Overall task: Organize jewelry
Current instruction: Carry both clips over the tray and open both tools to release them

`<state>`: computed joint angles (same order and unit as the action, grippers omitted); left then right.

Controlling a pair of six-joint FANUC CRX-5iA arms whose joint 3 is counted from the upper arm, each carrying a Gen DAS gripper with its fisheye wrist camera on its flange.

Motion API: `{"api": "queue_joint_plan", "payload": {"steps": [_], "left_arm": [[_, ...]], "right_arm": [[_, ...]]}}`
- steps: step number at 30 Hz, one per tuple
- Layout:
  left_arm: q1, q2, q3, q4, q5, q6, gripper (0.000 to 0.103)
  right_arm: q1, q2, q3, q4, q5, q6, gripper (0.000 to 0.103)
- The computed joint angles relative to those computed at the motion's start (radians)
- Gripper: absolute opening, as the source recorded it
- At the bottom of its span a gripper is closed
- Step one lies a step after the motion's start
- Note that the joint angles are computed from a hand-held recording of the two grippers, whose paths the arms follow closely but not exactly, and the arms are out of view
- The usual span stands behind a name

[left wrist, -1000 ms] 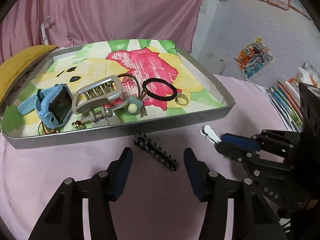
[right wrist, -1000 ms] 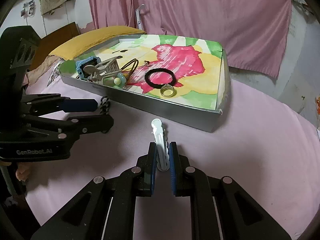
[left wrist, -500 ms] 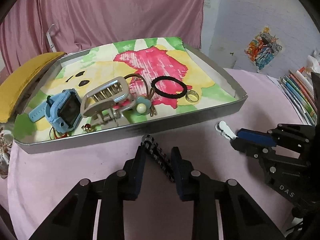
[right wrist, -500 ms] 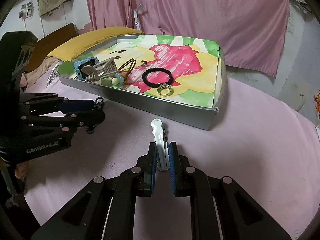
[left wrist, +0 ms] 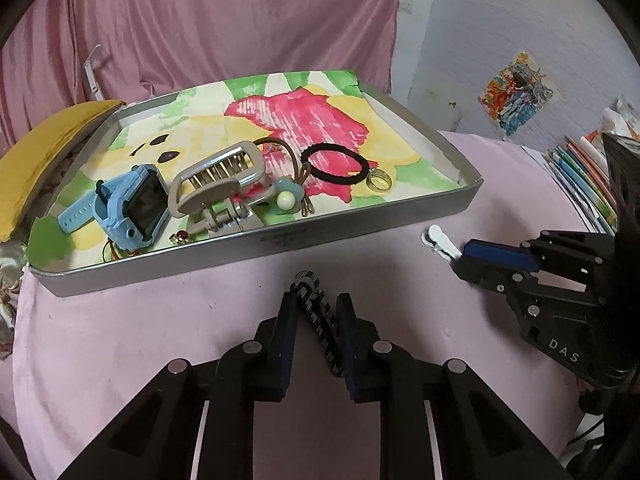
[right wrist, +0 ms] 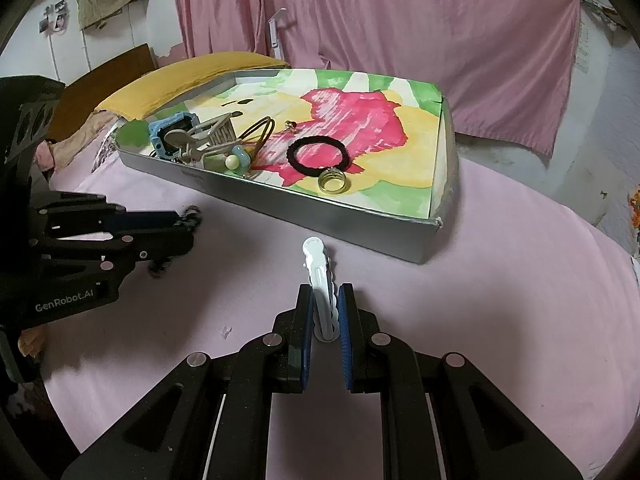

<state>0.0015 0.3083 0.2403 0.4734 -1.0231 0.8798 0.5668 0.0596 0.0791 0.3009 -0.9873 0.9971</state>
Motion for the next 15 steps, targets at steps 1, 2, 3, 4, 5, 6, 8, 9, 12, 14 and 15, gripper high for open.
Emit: {"api": "queue_joint_plan", "payload": {"steps": [1,2,3,4,5,6,8,9,12,14,15], "left_arm": [[0.002,0.002,-0.001,0.013,-0.007,-0.008,0.015],[0.007,0.003,-0.008,0.034,-0.013,-0.019,0.012],[0.010,0.002,-0.015,0.051,-0.016,-0.027,0.012],[0.013,0.000,-0.028,0.071,-0.012,-0.038,0.012],[0.015,-0.004,-0.039,0.083,-0.004,-0.047,0.012],[0.016,-0.006,-0.045,0.089,-0.001,-0.050,0.012],[0.019,-0.008,-0.052,0.104,-0.004,-0.055,0.012],[0.020,-0.010,-0.056,0.110,-0.003,-0.059,0.012],[0.027,-0.025,-0.091,0.157,0.008,-0.095,0.012],[0.031,-0.041,-0.124,0.196,0.030,-0.127,0.012],[0.031,-0.045,-0.134,0.210,0.039,-0.138,0.012]], "right_arm": [[0.000,-0.002,0.000,-0.004,0.001,0.002,0.011],[-0.002,-0.002,0.000,-0.009,0.003,0.006,0.011],[-0.005,-0.004,0.002,-0.021,0.006,0.012,0.011],[-0.003,-0.007,0.000,-0.024,0.007,0.009,0.011],[-0.003,-0.010,-0.002,-0.027,0.009,0.009,0.011],[-0.003,-0.013,-0.003,-0.036,0.012,0.011,0.011],[-0.002,-0.023,-0.011,-0.048,0.025,0.003,0.011],[0.002,-0.031,-0.023,-0.037,0.037,-0.013,0.011],[0.020,-0.054,-0.062,0.014,0.072,-0.063,0.011],[0.030,-0.068,-0.085,0.044,0.092,-0.091,0.011],[0.034,-0.073,-0.094,0.058,0.100,-0.105,0.011]]}}
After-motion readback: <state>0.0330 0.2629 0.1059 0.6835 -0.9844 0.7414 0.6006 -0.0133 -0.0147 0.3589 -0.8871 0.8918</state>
